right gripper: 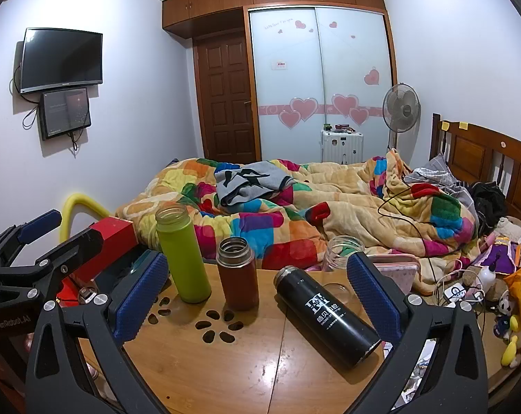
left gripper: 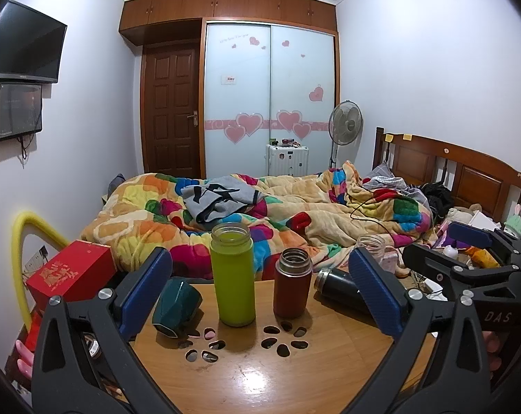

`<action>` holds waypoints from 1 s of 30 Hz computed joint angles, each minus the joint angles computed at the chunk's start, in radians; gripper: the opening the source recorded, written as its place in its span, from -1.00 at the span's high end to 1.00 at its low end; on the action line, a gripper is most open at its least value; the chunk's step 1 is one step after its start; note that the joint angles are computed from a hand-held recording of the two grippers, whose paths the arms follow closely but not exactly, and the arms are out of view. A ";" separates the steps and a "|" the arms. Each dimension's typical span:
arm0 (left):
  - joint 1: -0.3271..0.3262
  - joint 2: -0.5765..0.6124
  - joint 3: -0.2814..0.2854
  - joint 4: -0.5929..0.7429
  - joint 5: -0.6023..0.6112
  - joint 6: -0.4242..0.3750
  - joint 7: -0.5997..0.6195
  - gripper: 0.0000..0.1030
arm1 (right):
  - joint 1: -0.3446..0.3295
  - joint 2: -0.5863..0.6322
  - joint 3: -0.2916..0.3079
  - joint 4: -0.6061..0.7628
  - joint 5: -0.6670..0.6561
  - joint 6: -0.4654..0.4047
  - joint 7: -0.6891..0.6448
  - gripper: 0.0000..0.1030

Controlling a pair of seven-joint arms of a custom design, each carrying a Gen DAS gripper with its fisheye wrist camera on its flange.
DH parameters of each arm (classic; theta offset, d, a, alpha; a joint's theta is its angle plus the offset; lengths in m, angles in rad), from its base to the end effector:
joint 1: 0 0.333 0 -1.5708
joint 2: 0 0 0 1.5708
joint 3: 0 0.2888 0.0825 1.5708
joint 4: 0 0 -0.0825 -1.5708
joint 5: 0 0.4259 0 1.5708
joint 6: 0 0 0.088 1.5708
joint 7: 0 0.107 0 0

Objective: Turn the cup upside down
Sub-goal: 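Move the left tool toward the lime-green tumbler on the table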

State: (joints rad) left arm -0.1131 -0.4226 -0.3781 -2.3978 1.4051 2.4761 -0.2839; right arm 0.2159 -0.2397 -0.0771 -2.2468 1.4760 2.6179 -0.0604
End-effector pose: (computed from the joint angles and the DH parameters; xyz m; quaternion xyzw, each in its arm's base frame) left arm 0.4482 -0.2491 0.4688 -0.6620 0.4731 -0.3426 0.4696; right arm 0.5553 0.0534 0.4713 -0.7435 0.3839 -0.1976 0.5107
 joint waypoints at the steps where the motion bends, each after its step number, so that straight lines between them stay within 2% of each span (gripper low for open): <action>1: 0.000 0.001 0.000 0.001 0.001 0.001 -0.001 -1.00 | -0.001 -0.003 0.001 0.003 -0.009 -0.002 0.011 -1.00; 30: 0.001 0.002 0.003 0.005 0.010 0.011 -0.013 -1.00 | 0.003 -0.001 0.000 0.008 -0.002 0.000 0.008 -1.00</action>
